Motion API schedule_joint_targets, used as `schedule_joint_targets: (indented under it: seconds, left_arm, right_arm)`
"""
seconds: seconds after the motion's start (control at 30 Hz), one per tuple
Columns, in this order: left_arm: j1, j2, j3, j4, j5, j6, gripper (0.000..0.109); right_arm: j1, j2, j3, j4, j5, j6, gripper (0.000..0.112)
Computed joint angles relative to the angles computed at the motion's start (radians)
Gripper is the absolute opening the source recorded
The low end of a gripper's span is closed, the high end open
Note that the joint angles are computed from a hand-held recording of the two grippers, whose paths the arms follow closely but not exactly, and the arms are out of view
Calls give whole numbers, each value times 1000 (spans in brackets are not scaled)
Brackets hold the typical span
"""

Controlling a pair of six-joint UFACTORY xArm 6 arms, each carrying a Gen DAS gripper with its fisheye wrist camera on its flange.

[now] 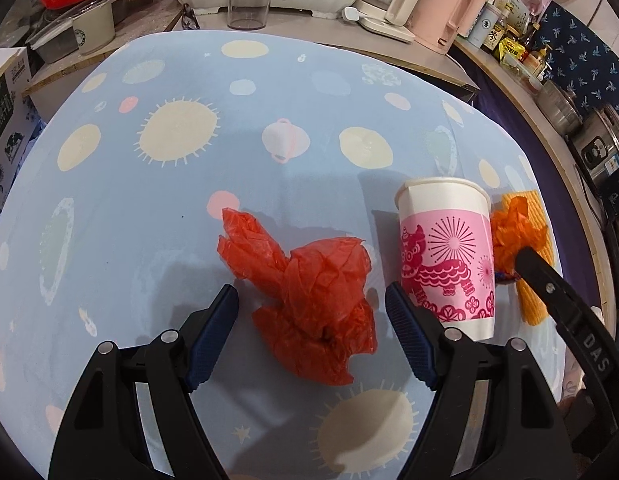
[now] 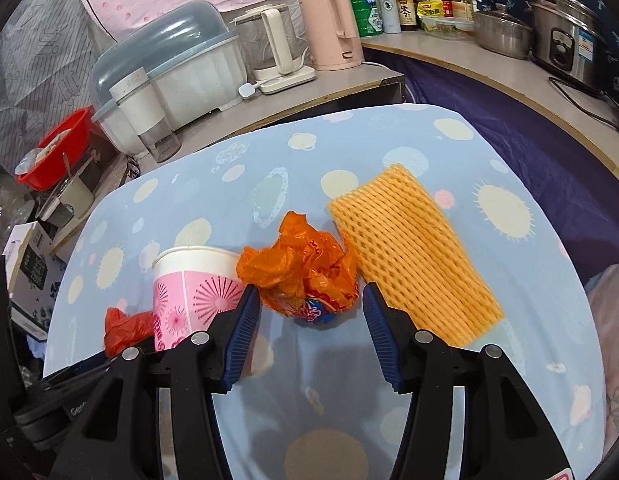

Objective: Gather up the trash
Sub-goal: 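Grasp the red plastic bag with the left gripper while the right grasps the orange wrapper, then carry the red bag and orange wrapper over the bin with both grippers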

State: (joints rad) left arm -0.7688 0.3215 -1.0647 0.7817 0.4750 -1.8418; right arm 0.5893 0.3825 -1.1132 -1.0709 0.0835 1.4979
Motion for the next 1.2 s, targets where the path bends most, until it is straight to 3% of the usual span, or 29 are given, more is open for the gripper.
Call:
schedule_joint_targets:
  seconds: [0.13,0.27,0.37,0.6,0.87,1.2]
  left_arm:
    - [-2,9,-13,4,7,25,57]
    - [1,0,-1,9,-5,21,38]
    - [3,-11,14,17,-30,8,34]
    - [-28,-50,33,42,-17,-36,33]
    - [-99,-118,41,78,42,-77,33]
    - [-226,-50,-130,58,136,10,33]
  right_arm:
    - [13,52,-32,135,0,-143,50]
    - [11,57,-42,59,0,-80,41]
    - [6,41,-26,36,-13,-55,36]
    - [-11,-50,47,-119,-54,115,35]
    - [-26,-225,162,-444,-64,461,35]
    - [-99,-499,396,-668,-43,714,35]
